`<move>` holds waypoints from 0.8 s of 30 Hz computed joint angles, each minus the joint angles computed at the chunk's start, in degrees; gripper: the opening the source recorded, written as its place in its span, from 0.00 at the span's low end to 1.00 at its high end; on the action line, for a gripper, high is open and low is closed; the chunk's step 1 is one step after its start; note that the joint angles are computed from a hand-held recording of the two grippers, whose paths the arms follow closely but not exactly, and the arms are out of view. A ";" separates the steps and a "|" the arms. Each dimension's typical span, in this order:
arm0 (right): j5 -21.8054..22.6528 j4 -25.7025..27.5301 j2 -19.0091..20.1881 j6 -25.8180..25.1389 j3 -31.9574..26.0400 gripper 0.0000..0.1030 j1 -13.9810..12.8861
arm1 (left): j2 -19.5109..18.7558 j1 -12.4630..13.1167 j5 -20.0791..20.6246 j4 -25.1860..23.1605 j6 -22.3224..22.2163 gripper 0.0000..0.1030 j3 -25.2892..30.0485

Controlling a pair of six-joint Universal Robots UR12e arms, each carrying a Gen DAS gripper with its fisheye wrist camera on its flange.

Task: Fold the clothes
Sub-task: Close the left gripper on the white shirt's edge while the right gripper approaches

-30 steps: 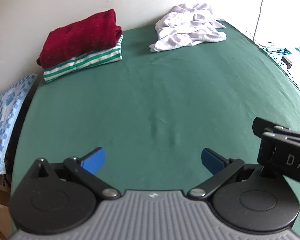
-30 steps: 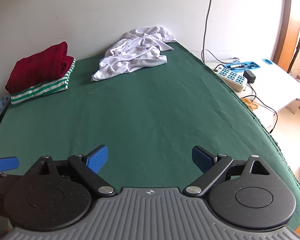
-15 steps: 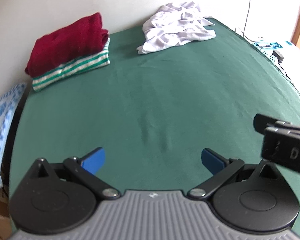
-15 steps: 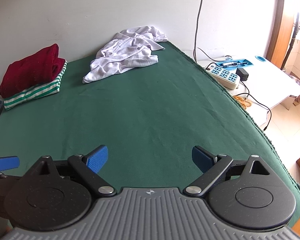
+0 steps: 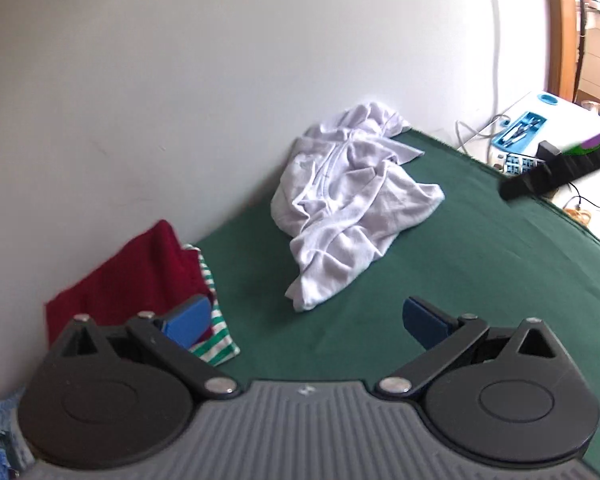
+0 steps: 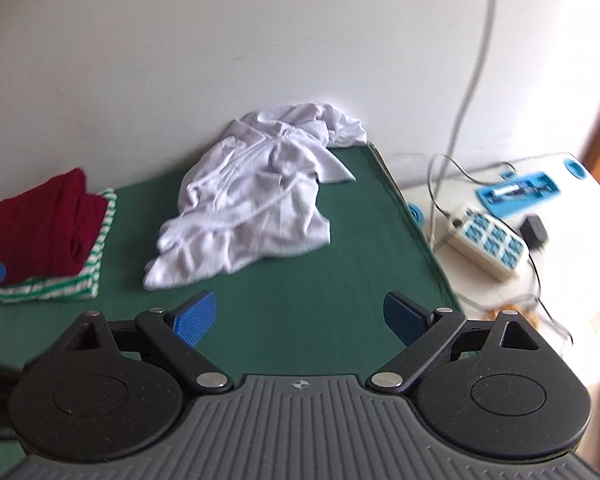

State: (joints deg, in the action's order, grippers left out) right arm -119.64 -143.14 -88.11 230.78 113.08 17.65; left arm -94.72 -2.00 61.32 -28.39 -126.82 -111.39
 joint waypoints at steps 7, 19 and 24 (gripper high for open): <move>9.00 -4.47 5.83 -8.69 -1.94 0.86 -9.94 | -6.69 -4.18 4.61 -4.05 -9.61 0.99 5.48; 16.02 -13.26 11.28 -13.70 -0.21 0.55 -13.49 | -14.33 -9.62 16.63 -1.42 -15.52 0.87 8.91; 14.83 -20.55 11.79 -16.19 1.85 0.47 -13.48 | -16.43 -9.38 13.80 -2.67 -18.52 0.82 11.24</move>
